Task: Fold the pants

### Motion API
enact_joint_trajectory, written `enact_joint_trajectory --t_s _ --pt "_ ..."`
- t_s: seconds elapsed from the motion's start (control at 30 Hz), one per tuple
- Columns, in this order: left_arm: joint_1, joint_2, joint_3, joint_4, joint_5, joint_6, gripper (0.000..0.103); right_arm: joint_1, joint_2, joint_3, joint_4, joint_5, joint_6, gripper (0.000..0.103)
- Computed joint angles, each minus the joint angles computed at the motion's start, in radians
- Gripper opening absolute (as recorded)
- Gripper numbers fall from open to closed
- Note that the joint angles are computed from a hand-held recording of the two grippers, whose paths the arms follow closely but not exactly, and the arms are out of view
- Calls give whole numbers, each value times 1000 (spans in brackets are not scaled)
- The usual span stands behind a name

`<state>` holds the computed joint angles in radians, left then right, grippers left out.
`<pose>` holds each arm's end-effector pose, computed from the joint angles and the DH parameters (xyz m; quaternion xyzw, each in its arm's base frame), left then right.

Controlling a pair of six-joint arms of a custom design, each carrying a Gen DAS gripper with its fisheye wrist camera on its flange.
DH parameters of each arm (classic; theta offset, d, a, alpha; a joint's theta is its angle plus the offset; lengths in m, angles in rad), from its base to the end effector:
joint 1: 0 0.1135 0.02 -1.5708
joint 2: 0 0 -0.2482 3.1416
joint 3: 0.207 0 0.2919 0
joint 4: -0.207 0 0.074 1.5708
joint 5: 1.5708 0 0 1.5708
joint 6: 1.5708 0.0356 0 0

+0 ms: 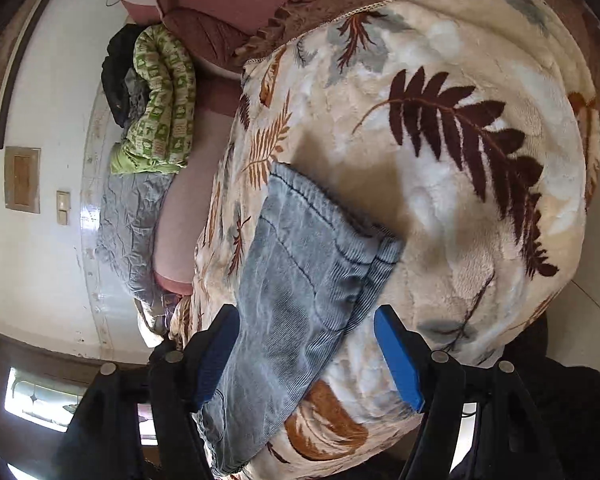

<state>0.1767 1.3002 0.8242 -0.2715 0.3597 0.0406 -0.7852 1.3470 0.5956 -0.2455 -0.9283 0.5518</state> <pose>0.3111 0.0428 0.2021 0.0101 0.9045 -0.1203 0.4091 0.2085 -0.1682 0.1243 0.4322 0.7516 0.3970 0.3014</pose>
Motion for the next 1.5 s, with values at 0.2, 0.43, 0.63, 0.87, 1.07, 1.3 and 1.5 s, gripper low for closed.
enact_joint_trajectory --t_s 0.2,0.43,0.63,0.87,1.07,1.3,1.5 --pt "-113 -64 6 -84 -59 -32 89 -8 142 71 28 -2 -11 73" --pt "-364 63 150 -155 -110 -183 89 13 183 108 73 7 -2 73" --pt "-539 274 309 -196 -142 -310 89 21 154 84 76 71 -23 54" --pt "-733 483 446 -253 -445 -209 90 24 115 56 63 147 -121 28" --pt "-745 369 394 -236 -506 -187 90 42 79 42 58 194 -155 26" --pt "-736 484 448 -275 -581 -129 98 90 15 63 -18 280 -194 25" --pt "-654 323 355 -247 -456 -112 97 184 -156 117 -147 384 -248 19"
